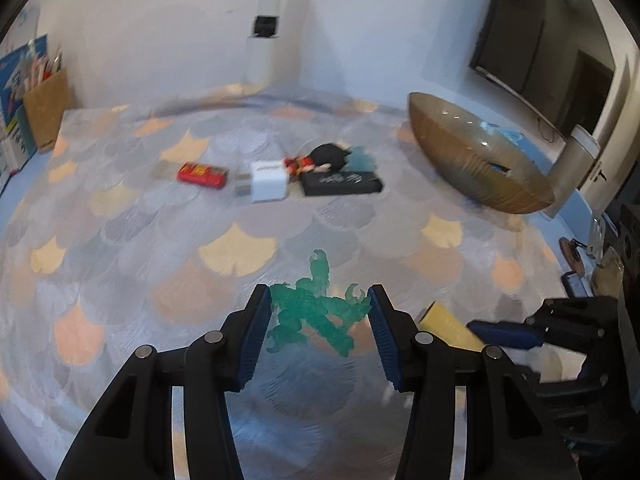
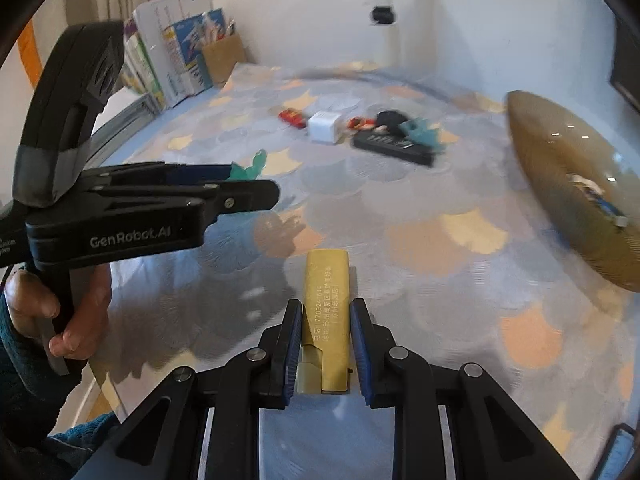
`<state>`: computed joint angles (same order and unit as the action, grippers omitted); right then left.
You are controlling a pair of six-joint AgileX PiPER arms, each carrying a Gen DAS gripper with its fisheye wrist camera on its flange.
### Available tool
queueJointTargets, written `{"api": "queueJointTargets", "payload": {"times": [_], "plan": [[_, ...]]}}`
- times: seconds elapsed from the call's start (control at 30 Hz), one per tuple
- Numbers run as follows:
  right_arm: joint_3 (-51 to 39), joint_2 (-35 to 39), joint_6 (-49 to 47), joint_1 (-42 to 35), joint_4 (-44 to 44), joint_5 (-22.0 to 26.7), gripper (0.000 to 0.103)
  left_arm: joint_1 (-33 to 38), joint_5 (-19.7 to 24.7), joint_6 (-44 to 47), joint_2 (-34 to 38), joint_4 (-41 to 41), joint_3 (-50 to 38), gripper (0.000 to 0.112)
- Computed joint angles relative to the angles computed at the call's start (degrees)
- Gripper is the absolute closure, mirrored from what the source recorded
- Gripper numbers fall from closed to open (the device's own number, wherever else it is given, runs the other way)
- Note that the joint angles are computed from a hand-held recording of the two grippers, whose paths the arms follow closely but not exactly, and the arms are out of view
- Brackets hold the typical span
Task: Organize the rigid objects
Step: 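Carry the frog and yellow tube to the amber bowl and release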
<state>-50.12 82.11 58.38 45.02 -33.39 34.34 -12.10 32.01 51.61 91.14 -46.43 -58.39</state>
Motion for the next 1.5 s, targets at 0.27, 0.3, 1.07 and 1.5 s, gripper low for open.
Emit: {"api": "queueJointTargets", "payload": {"times": [0.27,0.3,1.07,1.5], "plan": [[-1.4,-11.6,0.5,-1.5,-5.8,12.3,0.080,-6.6,0.5,-7.1,0.9,3.8,-9.5,0.066],[-2.5,-13.4,-0.1,-2.4,-7.1,14.7,0.080,-7.9,0.6,-8.8,1.4,4.9,-12.1,0.066],[-7.5,-13.5,-26.4,-47.2,12.1,9.3,0.080,-26.1,8.4,-33.8,26.6,22.8,-50.0,0.066],[-9.2,-16.8,-21.7,-44.6,8.2,13.7,0.054,-24.5,6.3,-31.1,21.5,21.3,-45.3,0.030]]}}
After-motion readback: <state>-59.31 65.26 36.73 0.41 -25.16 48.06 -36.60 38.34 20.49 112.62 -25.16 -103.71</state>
